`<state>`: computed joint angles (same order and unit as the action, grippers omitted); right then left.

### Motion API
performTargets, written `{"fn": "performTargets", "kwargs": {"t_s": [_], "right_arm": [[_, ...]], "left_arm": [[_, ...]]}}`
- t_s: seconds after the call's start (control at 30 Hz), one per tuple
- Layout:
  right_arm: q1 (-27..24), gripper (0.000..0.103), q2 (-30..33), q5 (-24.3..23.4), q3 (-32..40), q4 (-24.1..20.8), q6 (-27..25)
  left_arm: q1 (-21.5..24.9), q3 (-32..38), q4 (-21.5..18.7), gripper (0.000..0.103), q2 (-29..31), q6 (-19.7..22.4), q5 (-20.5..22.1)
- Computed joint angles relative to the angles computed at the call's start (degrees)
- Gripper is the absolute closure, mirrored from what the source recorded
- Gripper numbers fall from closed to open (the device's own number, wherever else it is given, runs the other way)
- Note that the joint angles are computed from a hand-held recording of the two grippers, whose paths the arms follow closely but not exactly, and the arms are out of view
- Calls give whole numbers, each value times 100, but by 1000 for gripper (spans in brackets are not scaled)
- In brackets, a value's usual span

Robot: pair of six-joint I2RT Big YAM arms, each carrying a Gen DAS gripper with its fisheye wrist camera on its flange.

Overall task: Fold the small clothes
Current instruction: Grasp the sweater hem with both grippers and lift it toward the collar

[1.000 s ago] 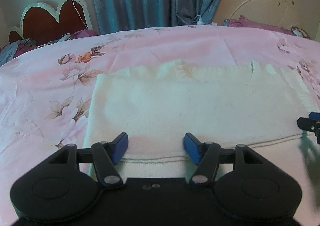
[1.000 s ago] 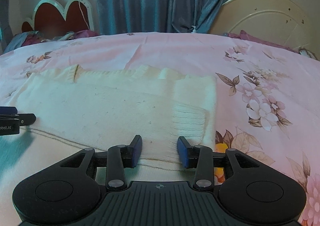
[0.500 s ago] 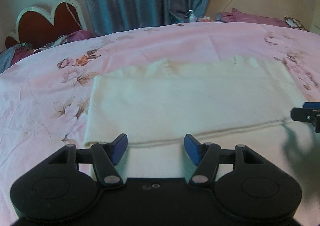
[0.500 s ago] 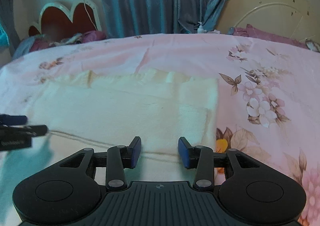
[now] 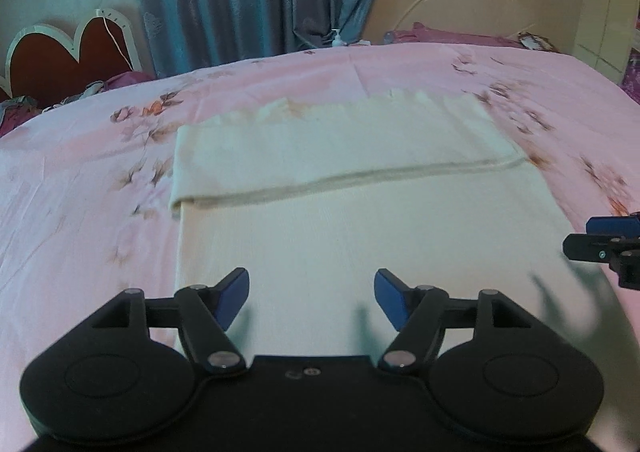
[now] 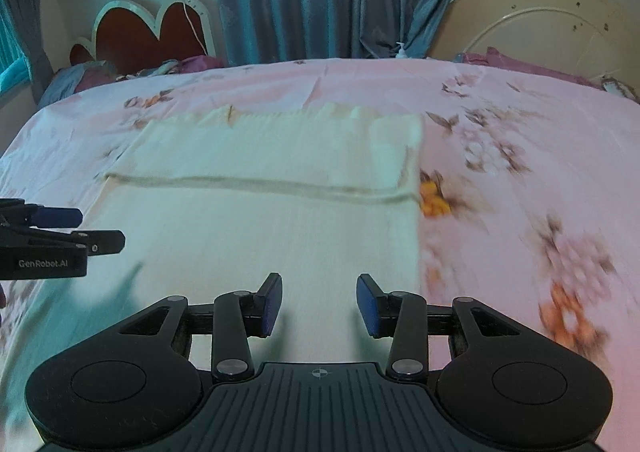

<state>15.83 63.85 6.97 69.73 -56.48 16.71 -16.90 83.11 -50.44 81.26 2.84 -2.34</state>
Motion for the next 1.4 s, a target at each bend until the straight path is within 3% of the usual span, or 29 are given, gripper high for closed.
{"fn": "performTargets", "kwargs": {"t_s": [0.1,0.13,0.17,0.23,0.33,0.63,0.8,0.97,1.0,1.07,1.1,1.2,1.3,1.4], "right_arm": [[284,61,-388,269,-170,-275,206],[401,57,-537,391,-239,-382,294],[522,36,-688,535,-316,-460,397],[765,19,-975,805,-470,-549,529],[1128,19,-1242,1198,-584,-843,771],[1738,19,-1801,1427,-902,-1646,1688],[1923,19,-2052,1416,-1088,-1906,2123],[1980,20,-2233,1281,-1181,-2077,2435],[2002,20,-2259,1251,-1200,-2102,2497],[2004,39,-2308,1090,-1252,-2149,2637],[2000,42,-2364,1017,-1308,-2102,2721],[2101,45,-2412,1029,-1339,-2106,2866],[2087,61,-2425,880,-1333,-2089,2905],[2031,72,-2428,716,-1321,-2072,2892]], "left_arm": [[81,-440,-3,31,-465,6,144],[116,-562,-32,30,-600,11,184],[160,-700,-88,30,-754,10,253],[243,-924,-165,30,-1002,34,380],[347,-1216,-281,31,-1333,96,405],[734,-1828,-603,32,-2130,76,413],[1004,-2089,-894,32,-2443,56,494],[1219,-2295,-1134,36,-2668,-277,791],[1240,-2351,-1146,36,-2733,-294,849],[1228,-2388,-1202,38,-2791,-330,968],[1228,-2398,-1218,42,-2805,-341,1019],[1284,-2394,-1289,60,-2813,-380,1274],[1369,-2356,-1406,82,-2750,-380,1631],[1366,-2334,-1405,92,-2691,-344,1776]]}}
